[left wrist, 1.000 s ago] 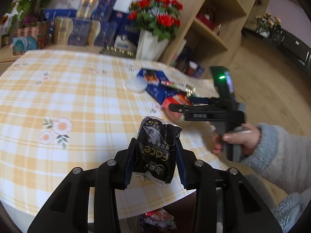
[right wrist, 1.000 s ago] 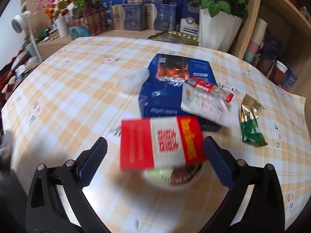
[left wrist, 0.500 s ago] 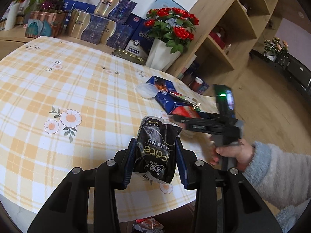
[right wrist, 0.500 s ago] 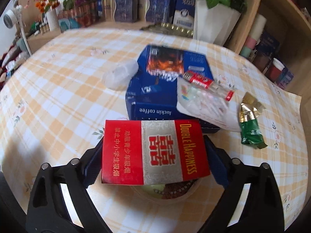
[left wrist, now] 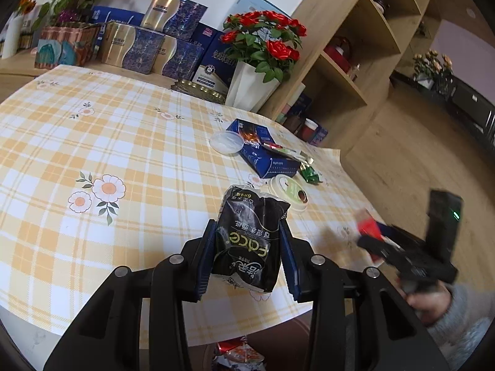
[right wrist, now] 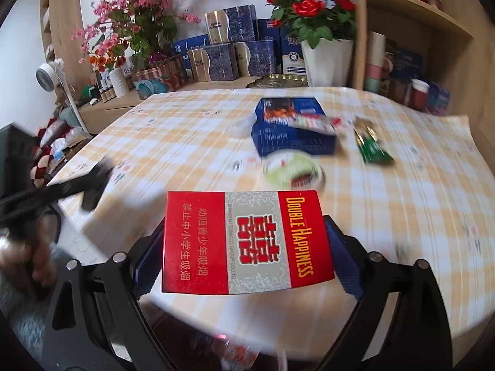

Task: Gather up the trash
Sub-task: 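Carry both items over the bin and open the right gripper while the left gripper holds the tissue pack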

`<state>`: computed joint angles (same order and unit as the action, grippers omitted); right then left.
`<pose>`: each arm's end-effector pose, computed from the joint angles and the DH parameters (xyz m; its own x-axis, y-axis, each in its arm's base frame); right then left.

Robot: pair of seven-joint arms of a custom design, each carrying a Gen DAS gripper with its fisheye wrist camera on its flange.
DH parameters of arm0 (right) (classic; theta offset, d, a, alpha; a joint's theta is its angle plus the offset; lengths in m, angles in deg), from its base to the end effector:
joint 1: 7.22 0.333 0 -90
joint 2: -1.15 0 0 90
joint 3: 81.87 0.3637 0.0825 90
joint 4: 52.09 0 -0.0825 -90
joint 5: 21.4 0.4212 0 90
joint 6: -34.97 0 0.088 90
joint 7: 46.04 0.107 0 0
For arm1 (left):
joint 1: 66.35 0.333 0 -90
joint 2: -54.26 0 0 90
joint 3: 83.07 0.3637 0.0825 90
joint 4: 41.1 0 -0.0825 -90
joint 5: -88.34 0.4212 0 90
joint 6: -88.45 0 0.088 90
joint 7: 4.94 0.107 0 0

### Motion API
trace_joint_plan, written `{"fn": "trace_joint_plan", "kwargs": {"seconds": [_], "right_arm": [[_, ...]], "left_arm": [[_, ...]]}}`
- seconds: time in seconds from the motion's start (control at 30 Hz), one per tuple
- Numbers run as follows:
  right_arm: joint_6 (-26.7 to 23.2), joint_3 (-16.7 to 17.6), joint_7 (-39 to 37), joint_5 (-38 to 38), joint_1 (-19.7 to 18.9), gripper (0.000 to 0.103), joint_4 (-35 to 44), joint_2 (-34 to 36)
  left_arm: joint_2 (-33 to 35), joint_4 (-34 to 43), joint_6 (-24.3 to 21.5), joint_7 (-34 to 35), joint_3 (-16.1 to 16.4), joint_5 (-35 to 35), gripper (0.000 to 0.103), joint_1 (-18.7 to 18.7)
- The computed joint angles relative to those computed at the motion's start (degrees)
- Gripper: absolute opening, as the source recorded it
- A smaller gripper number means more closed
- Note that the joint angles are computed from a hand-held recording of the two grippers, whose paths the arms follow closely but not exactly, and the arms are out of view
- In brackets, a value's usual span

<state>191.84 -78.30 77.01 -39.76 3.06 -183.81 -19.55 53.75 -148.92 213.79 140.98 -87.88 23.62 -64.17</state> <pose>0.4903 0.1378 0.6144 -0.0432 -0.9941 -0.0998 -0.6750 0.1027 -0.7306 0.6268 -0.0619 0.5962 -0.5854 -0.6467 0.4890 -0.6969 0.0932 -0.7111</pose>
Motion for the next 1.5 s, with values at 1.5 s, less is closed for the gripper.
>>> {"fn": "trace_joint_plan", "kwargs": {"seconds": [1.5], "right_arm": [[-2.0, 0.3, -1.1, 9.2, 8.3, 0.097, -13.7, -6.7]], "left_arm": [[-21.3, -19.0, 0.6, 5.2, 6.0, 1.5, 0.038, -7.1]]}}
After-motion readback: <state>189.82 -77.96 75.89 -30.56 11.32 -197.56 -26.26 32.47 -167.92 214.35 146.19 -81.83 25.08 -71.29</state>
